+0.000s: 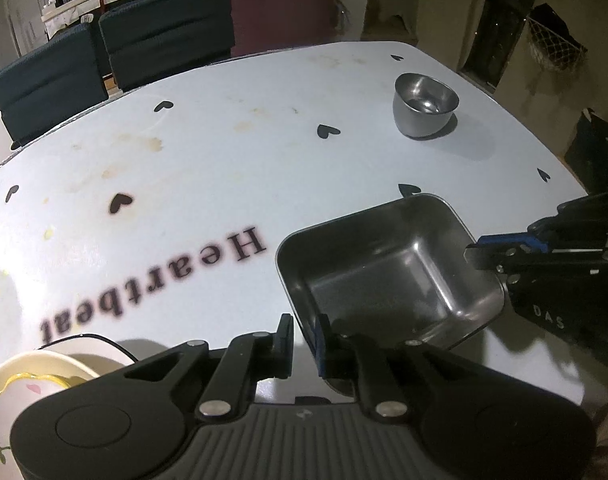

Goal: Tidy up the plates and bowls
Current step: 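Lower the second steel tray onto the table and open both grippers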

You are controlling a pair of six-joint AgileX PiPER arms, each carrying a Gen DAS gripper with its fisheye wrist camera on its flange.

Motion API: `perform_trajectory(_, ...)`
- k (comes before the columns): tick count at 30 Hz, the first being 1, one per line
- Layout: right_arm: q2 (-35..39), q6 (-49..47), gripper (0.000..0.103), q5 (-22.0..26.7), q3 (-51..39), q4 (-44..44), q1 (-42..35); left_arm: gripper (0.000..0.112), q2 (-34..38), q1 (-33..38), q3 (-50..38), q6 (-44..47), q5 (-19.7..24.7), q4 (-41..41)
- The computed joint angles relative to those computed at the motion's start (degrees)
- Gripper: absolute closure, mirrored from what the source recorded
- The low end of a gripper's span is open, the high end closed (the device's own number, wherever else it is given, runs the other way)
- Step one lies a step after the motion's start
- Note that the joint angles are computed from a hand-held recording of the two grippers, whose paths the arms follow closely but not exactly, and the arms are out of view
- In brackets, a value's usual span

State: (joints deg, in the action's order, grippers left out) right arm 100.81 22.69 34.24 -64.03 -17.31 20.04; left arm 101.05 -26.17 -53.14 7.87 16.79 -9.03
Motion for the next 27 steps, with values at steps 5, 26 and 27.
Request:
perform_trajectory(5,0.5,-5.0,0.096,-0.7,-0.3,5.1,-2.4,0.093,0.5,1.0,-0.9,3.5,0.5,-3.5)
perform_trajectory(26,2.6,-13.8,0.094,-4.1,-1.7,14.2,-6.9,0.084,2.4,1.1,-2.9,1.1,-0.7,-1.3)
perform_trajectory(27,2.6,-14.3,0.094,-4.2,-1.7,14.7,-7.1,0.078,2.3,1.1,-3.0,1.5,-0.4,-1.8)
